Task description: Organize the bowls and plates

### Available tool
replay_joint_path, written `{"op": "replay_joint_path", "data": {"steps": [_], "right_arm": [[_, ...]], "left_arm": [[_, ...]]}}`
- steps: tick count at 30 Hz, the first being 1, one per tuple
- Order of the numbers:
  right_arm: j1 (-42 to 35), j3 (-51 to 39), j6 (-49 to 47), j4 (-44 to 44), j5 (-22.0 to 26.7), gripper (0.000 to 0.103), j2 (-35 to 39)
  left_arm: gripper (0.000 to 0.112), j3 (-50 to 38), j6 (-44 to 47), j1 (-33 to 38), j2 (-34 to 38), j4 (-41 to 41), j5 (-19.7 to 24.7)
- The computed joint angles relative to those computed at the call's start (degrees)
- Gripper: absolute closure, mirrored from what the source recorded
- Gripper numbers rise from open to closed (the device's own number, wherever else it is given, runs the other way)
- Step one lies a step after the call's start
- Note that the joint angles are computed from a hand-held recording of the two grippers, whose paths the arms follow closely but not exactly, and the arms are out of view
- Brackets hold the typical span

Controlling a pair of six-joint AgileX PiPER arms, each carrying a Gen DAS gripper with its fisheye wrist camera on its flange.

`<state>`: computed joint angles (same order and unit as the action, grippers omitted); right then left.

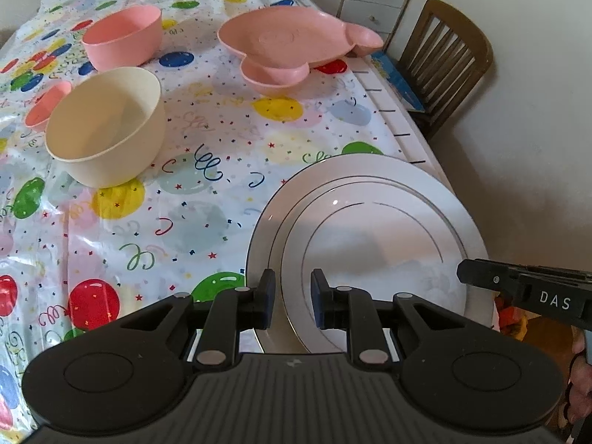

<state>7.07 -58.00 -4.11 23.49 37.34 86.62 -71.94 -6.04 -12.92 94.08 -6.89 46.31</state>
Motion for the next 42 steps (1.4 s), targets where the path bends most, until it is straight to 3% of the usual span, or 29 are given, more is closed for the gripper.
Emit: {"op": "replay_joint_path", "data": {"steps": [19, 23, 28, 33, 37, 42], "right_arm": [[0.08, -2.77, -11.39, 3.95, 2.10, 0.065, -6.23], [0.11, -3.16, -12.72, 4.06, 2.24, 0.055, -7.95], [0.79, -3.54, -13.66, 3.22, 1.68, 0.039, -10.23], [1.60, -4.87, -12.99, 1.76, 1.27, 0.029, -10.85], [2.78, -6.26, -10.31, -1.04, 0.06, 0.020, -10.31], [4.71, -8.29, -5.99, -6.04, -2.11, 0.011, -8.82]], "left_arm": [[0.092, -0.68, -15.31, -5.68, -8.37, 11.32, 0.39], [0.090, -1.38, -17.86, -6.86, -9.53, 12.84, 0.68], [0.055, -1.34, -21.52, -8.33, -11.35, 16.30, -0.15], [0.054, -2.60, -21.11, -8.42, -11.44, 16.61, -0.38], [0.044, -3.44, -20.13, -7.80, -11.10, 16.73, -1.30], [0.040, -5.59, -16.16, -5.67, -9.12, 14.65, -2.57]]}}
